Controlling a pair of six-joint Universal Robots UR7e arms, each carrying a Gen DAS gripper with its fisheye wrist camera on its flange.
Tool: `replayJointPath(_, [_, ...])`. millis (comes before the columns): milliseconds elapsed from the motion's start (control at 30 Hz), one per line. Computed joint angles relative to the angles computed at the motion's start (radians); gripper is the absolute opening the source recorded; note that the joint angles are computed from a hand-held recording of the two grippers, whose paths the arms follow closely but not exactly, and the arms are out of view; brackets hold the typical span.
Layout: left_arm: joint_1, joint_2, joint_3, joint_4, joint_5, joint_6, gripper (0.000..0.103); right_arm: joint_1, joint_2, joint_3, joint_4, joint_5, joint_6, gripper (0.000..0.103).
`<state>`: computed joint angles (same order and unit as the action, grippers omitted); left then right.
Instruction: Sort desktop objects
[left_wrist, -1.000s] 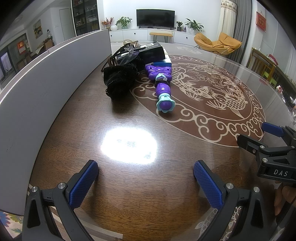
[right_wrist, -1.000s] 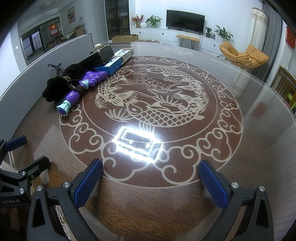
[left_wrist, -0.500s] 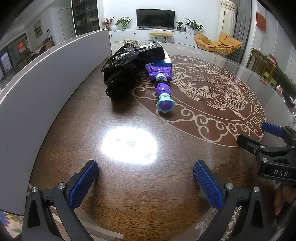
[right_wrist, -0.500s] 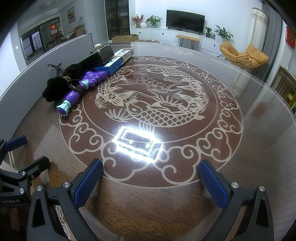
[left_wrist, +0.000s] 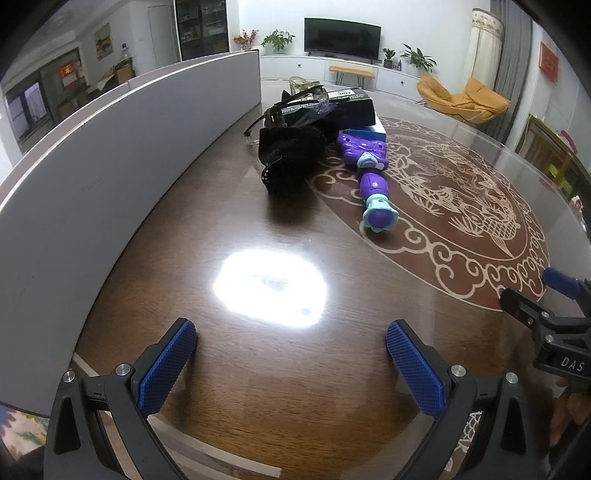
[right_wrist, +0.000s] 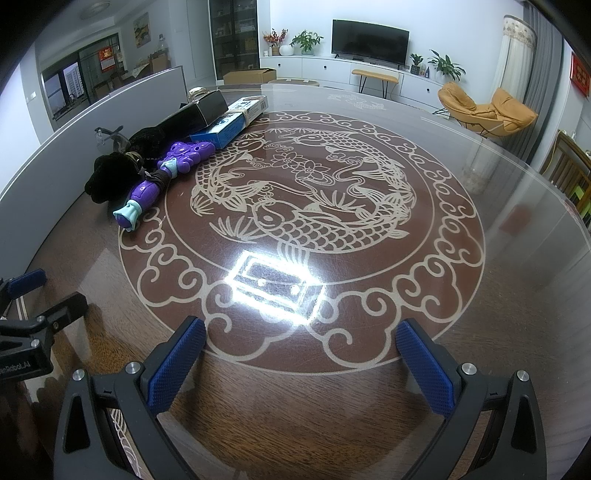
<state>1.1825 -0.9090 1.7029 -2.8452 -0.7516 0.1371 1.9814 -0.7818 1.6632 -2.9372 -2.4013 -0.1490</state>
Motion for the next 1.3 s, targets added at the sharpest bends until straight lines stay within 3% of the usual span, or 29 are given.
replayJointPath(200, [-0.003,0.012,-0.005,-0.010,0.005,-0.004,0.103,-0.004,0.004,-0.013,0.007,0.023,-0.002,0.103])
replayJointPath(300, [0.001,0.007,-0.002,-0.014,0.005,-0.002,0.103,-0.018,0.014,-0.065,0.027,0.146,-0.016,0.103])
replayJointPath(400, [0.002,0.002,0.004,-0.017,0.004,0.000,0.103,-0.012,0.073,-0.179,0.037,0.217,-0.047,0.103])
replayJointPath(467, [0.002,-0.002,0.008,-0.019,0.004,0.000,0.103,-0.009,0.130,-0.288,0.112,0.249,-0.050,0.103])
replayJointPath(567, [0.001,-0.003,0.010,-0.020,0.004,0.000,0.103,-0.006,0.217,-0.439,0.252,0.271,-0.024,0.090])
replayJointPath(633, [0.001,-0.003,0.009,-0.020,0.005,0.000,0.103,-0.009,0.263,-0.519,0.349,0.280,0.008,0.074])
replayJointPath(700, [0.001,-0.003,0.010,-0.020,0.005,0.000,0.103,-0.007,0.300,-0.571,0.409,0.271,0.023,0.071])
replayJointPath(800, [0.002,-0.001,0.006,-0.020,0.004,0.000,0.103,0.003,0.324,-0.595,0.413,0.251,-0.012,0.066])
replayJointPath(933, [0.004,0.001,0.003,-0.021,0.003,0.003,0.103,0.016,0.341,-0.591,0.372,0.188,-0.084,0.046])
replayJointPath(1100, [0.004,0.001,0.005,-0.022,0.003,0.003,0.103,0.015,0.325,-0.544,0.308,0.171,-0.108,0.026])
replayJointPath(1300, [0.003,0.000,0.005,-0.022,0.003,0.003,0.103,0.018,0.297,-0.479,0.244,0.146,-0.115,0.022])
